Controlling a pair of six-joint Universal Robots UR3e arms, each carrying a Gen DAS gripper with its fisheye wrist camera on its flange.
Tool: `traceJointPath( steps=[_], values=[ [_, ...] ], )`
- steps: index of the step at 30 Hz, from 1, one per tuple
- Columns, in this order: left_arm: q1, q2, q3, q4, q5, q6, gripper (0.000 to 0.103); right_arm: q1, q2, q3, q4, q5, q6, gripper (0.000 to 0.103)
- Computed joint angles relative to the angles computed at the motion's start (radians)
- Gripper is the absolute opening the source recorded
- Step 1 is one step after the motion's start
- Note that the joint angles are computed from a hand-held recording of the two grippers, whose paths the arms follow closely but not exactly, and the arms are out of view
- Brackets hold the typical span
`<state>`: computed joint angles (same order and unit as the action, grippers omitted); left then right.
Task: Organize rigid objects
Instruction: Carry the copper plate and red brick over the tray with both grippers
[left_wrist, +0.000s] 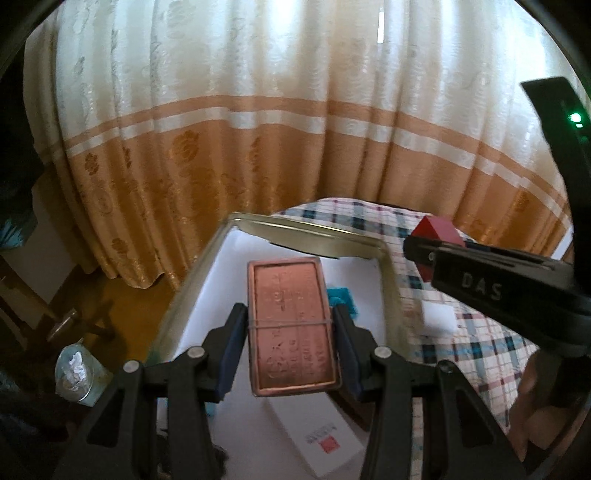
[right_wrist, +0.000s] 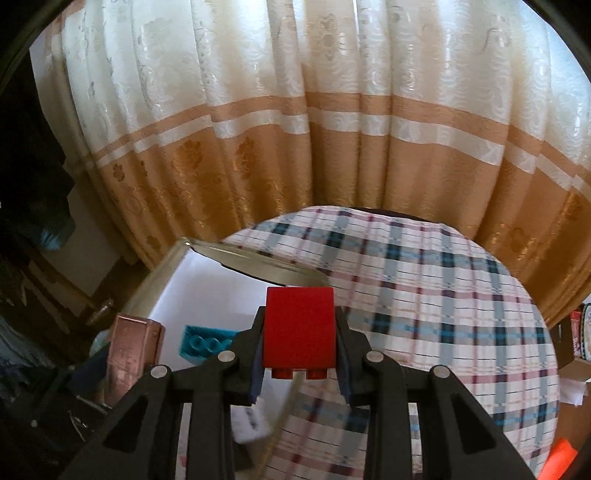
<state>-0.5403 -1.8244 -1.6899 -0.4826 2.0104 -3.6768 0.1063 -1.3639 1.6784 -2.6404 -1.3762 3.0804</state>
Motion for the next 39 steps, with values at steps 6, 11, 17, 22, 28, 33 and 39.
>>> traceJointPath(
  steps=[6, 11, 17, 22, 28, 33, 39],
  values=[
    [0.054, -0.009, 0.021, -0.042, -0.018, 0.014, 0.047, 0.028, 0.048, -0.060, 0.017, 0.028, 0.032, 0.034],
    [0.079, -0.025, 0.054, -0.079, -0.017, 0.036, 0.047, 0.060, 0.083, -0.086, -0.004, 0.001, 0.054, 0.034],
    [0.118, -0.055, 0.098, -0.128, -0.034, 0.070, 0.047, 0.080, 0.132, -0.122, 0.005, -0.014, 0.065, 0.034],
    [0.140, -0.078, 0.127, -0.166, -0.035, 0.081, 0.047, 0.090, 0.165, -0.166, 0.043, -0.013, 0.076, 0.034],
    [0.171, -0.093, 0.134, -0.186, -0.072, 0.079, 0.047, 0.102, 0.197, -0.211, 0.058, -0.022, 0.076, 0.034],
    [0.178, -0.113, 0.154, -0.194, -0.086, 0.090, 0.047, 0.110, 0.211, -0.236, 0.071, -0.004, 0.062, 0.034],
    [0.178, -0.129, 0.169, -0.214, -0.085, 0.093, 0.047, 0.116, 0.231, -0.259, 0.082, -0.003, 0.070, 0.034]
  ],
)
